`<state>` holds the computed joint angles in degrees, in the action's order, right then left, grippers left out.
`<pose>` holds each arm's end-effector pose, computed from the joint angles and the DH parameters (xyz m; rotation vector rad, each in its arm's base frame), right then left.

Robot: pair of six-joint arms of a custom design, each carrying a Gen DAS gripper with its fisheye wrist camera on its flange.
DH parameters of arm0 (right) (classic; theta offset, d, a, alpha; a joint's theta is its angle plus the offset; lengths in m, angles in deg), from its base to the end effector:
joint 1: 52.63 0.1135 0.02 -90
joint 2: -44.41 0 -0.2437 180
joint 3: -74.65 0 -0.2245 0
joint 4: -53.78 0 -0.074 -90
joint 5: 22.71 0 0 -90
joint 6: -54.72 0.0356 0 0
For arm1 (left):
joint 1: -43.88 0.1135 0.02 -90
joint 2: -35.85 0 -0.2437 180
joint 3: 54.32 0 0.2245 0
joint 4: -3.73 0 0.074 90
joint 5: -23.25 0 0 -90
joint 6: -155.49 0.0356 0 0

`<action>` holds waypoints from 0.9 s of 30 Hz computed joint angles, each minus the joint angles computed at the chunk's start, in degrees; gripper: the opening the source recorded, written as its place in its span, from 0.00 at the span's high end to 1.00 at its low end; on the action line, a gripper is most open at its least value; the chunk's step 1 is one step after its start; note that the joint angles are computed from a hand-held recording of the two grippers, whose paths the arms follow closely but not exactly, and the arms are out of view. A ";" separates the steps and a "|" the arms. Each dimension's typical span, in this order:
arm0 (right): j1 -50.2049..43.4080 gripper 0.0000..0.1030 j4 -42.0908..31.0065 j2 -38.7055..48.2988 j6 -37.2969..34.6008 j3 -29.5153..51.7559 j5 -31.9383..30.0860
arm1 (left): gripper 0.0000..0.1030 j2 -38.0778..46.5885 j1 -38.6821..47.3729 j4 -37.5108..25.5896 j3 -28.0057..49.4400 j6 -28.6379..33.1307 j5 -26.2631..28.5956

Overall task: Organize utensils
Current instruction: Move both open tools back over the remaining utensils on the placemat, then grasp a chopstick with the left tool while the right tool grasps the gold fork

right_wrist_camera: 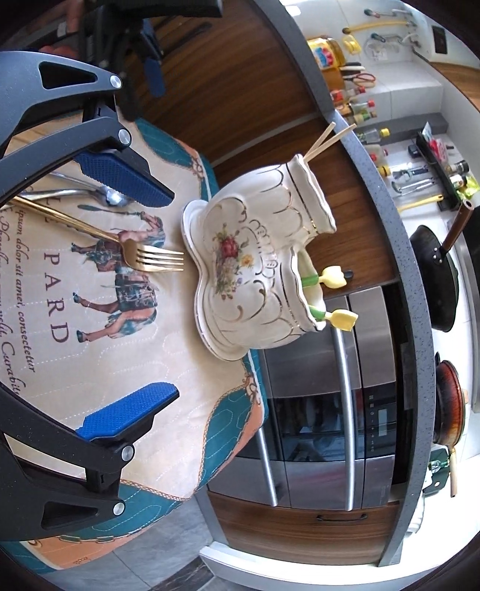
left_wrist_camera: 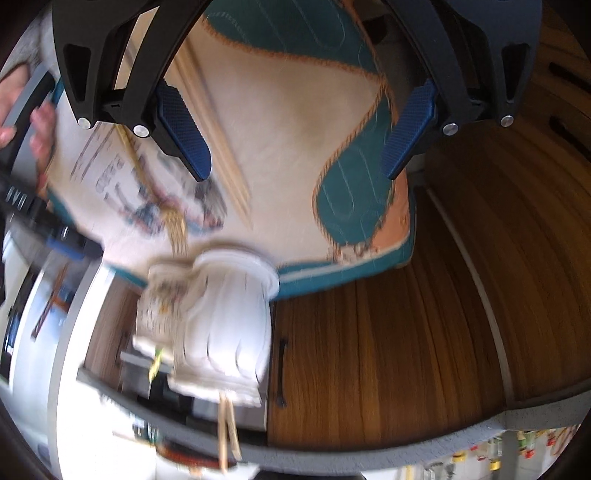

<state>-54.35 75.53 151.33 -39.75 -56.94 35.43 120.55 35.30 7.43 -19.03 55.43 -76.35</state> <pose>0.2921 0.0100 0.0928 -0.3560 2.1239 0.5499 0.2182 -0.0269 0.1076 -0.1108 2.3521 0.0399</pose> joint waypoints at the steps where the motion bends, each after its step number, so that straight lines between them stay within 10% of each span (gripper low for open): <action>1: -0.04 0.07 0.00 -0.21 -0.20 -0.20 -0.12 | 0.12 0.66 -1.09 -1.30 0.56 0.14 -0.89; 10: 0.36 0.07 -0.55 -1.39 -2.36 -0.78 0.64 | 0.49 7.33 -7.25 -8.31 5.72 0.06 -1.44; 20: 3.65 0.10 -9.40 -1.32 -7.39 1.89 4.61 | 0.66 10.86 -6.37 -9.47 8.86 0.58 1.09; 27: 7.09 0.44 -18.73 1.37 -10.44 5.67 5.58 | 0.79 11.75 -5.05 -8.85 9.65 3.14 1.68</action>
<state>-47.26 56.80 152.70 -50.19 -51.27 41.01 132.30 30.25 -1.42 -9.39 58.57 -74.67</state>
